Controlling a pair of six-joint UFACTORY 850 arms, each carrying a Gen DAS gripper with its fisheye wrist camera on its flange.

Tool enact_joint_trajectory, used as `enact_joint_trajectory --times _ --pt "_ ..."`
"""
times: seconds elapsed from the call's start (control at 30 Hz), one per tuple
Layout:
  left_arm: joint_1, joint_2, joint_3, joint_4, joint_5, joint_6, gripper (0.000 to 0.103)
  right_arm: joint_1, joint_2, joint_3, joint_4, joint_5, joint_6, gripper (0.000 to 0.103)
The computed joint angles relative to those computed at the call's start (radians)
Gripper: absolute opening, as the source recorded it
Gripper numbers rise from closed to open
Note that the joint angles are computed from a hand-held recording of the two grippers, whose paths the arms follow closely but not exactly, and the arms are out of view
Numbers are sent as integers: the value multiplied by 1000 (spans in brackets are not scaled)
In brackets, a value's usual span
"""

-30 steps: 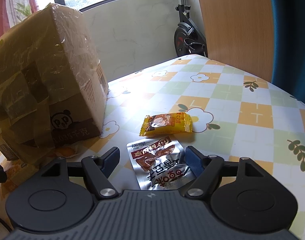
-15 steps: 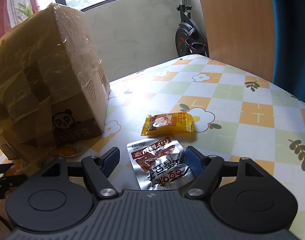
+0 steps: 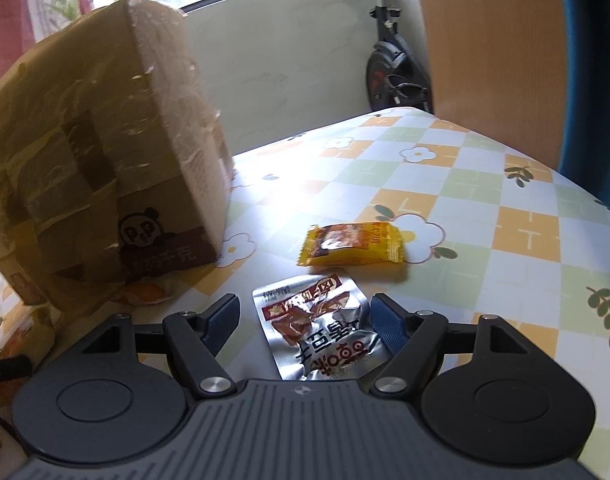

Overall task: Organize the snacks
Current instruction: 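Close the left tool on the orange bread bar while right tool grips silver jerky packet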

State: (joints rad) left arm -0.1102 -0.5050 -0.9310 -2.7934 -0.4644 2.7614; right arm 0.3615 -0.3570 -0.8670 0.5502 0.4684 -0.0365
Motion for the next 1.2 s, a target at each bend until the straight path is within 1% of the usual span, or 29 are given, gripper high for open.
enact_joint_trajectory --times 0.13,0.17,0.23,0.27,0.3,0.37,0.47,0.57,0.67,0.77,0.83,0.87,0.9,1.0,1.07,1.13,1.2 --pt "-4 -3 5 -34 -18 31 56 -7 20 6 -71 -14 17 76" --pt "-5 -1 9 -44 -22 42 56 -8 25 2 -61 -28 -25 76" --pt "-6 0 11 -55 -24 55 56 -1 30 -3 22 -28 -183 77" --pt "-5 0 12 -55 -26 56 56 -1 31 -3 36 -29 -241 80" --pt "-3 1 15 -47 -29 50 56 -3 29 -6 48 -39 -298 80" --pt "-1 -1 14 -39 -34 40 56 -3 20 -12 73 -61 -369 80" --pt "0 -1 15 -31 -38 33 56 -11 7 -10 1 -89 -297 80" --pt "-2 -1 15 -41 -38 46 57 -2 -3 -15 77 -76 -374 80" --pt "-2 0 17 -39 -39 44 57 -12 -9 -22 53 -96 -343 80" --pt "-1 0 17 -35 -40 38 57 -11 -9 -23 69 -99 -361 79" --pt "-1 0 16 -33 -41 35 57 -10 -7 -20 51 -97 -346 74" --pt "-1 0 16 -31 -42 33 57 -10 -4 -15 23 -93 -321 69" --pt "0 -1 17 -28 -43 30 57 -9 -3 -12 15 -87 -315 63" --pt "3 0 19 -31 -47 25 54 -10 3 -1 -21 -73 -273 60" --pt "12 1 24 -12 -62 -14 48 -14 8 6 -78 -65 -217 58" --pt "23 1 27 28 -77 -64 46 -9 15 20 -89 -31 -208 43" --pt "24 4 30 37 -80 -70 45 -12 21 29 -117 -20 -169 38"
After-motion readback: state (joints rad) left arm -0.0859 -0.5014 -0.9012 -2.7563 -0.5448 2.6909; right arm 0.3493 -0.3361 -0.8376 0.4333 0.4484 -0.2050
